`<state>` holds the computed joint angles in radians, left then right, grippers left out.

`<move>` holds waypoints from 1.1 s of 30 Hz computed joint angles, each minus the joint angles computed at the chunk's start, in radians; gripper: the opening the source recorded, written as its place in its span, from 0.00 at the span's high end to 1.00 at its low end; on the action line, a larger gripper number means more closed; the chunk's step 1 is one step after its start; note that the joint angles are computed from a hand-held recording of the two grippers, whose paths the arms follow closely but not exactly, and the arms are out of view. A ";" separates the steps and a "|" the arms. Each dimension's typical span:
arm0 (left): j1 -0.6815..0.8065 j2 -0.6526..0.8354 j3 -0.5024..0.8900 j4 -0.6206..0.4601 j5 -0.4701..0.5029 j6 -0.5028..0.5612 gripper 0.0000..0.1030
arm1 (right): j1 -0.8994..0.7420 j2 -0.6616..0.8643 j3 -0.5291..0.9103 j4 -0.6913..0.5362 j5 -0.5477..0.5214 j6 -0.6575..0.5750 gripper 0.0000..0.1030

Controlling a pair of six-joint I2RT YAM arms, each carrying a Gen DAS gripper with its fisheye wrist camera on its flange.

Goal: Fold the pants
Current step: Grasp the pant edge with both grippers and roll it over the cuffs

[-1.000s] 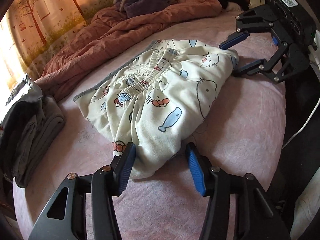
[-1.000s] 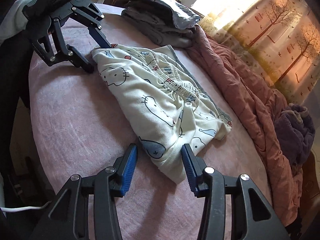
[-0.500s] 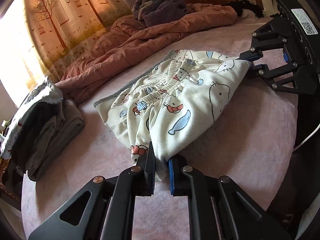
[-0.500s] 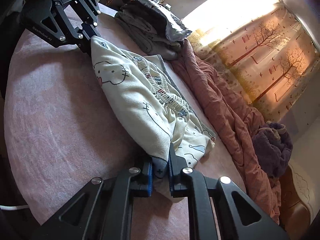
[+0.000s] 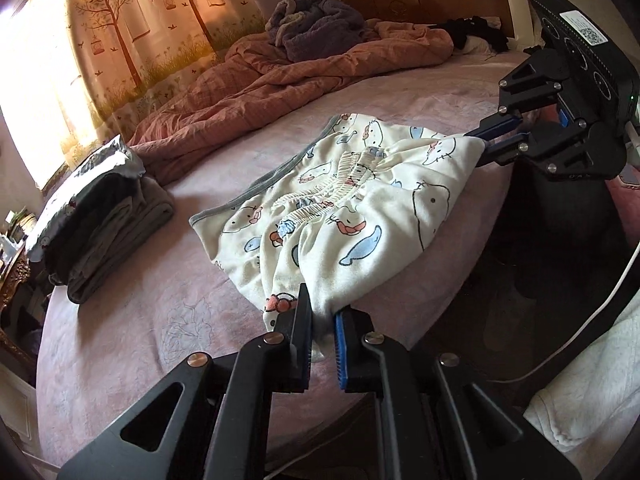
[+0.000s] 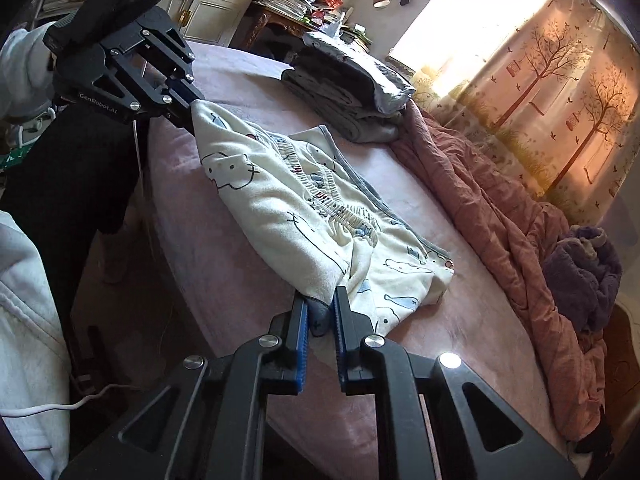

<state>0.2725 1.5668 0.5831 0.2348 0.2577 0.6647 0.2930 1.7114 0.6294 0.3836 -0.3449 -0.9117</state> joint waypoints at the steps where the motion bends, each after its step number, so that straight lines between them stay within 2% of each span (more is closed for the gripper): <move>1: -0.003 0.004 0.008 0.009 -0.004 -0.010 0.91 | -0.002 0.006 0.019 -0.016 -0.007 0.008 0.89; 5: -0.005 0.052 0.088 0.039 0.005 -0.065 0.90 | -0.020 0.081 0.177 -0.097 -0.056 0.068 0.89; 7: -0.023 0.101 0.145 0.067 -0.028 -0.086 0.90 | -0.029 0.136 0.295 -0.179 -0.089 0.101 0.89; 10: -0.033 0.192 0.271 0.041 -0.039 -0.121 0.90 | -0.032 0.234 0.476 -0.277 -0.112 0.161 0.89; 15: -0.035 0.360 0.499 -0.028 -0.060 -0.174 0.90 | -0.016 0.384 0.679 -0.289 -0.082 0.227 0.89; 17: -0.033 0.424 0.592 -0.088 -0.061 -0.193 0.90 | -0.011 0.445 0.760 -0.298 -0.070 0.259 0.89; 20: -0.040 0.497 0.682 -0.133 -0.089 -0.216 0.90 | -0.008 0.530 0.883 -0.315 -0.053 0.302 0.89; 23: -0.052 0.550 0.730 -0.134 -0.155 -0.223 0.90 | -0.011 0.595 0.993 -0.357 -0.061 0.340 0.89; 26: -0.045 0.591 0.764 -0.127 -0.189 -0.244 0.90 | -0.039 0.601 1.007 -0.351 -0.126 0.410 0.89; 28: -0.033 0.617 0.787 -0.122 -0.195 -0.260 0.90 | -0.064 0.606 1.032 -0.390 -0.181 0.476 0.88; 31: -0.015 0.651 0.833 -0.152 -0.171 -0.280 0.89 | -0.109 0.649 1.129 -0.514 -0.308 0.575 0.88; 33: -0.018 0.657 0.830 -0.139 -0.177 -0.264 0.87 | -0.125 0.700 1.219 -0.623 -0.367 0.611 0.82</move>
<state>0.2541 2.2236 1.4136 0.0955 0.0806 0.4012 0.1679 2.4109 1.8487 -0.2392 -0.7115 -0.3005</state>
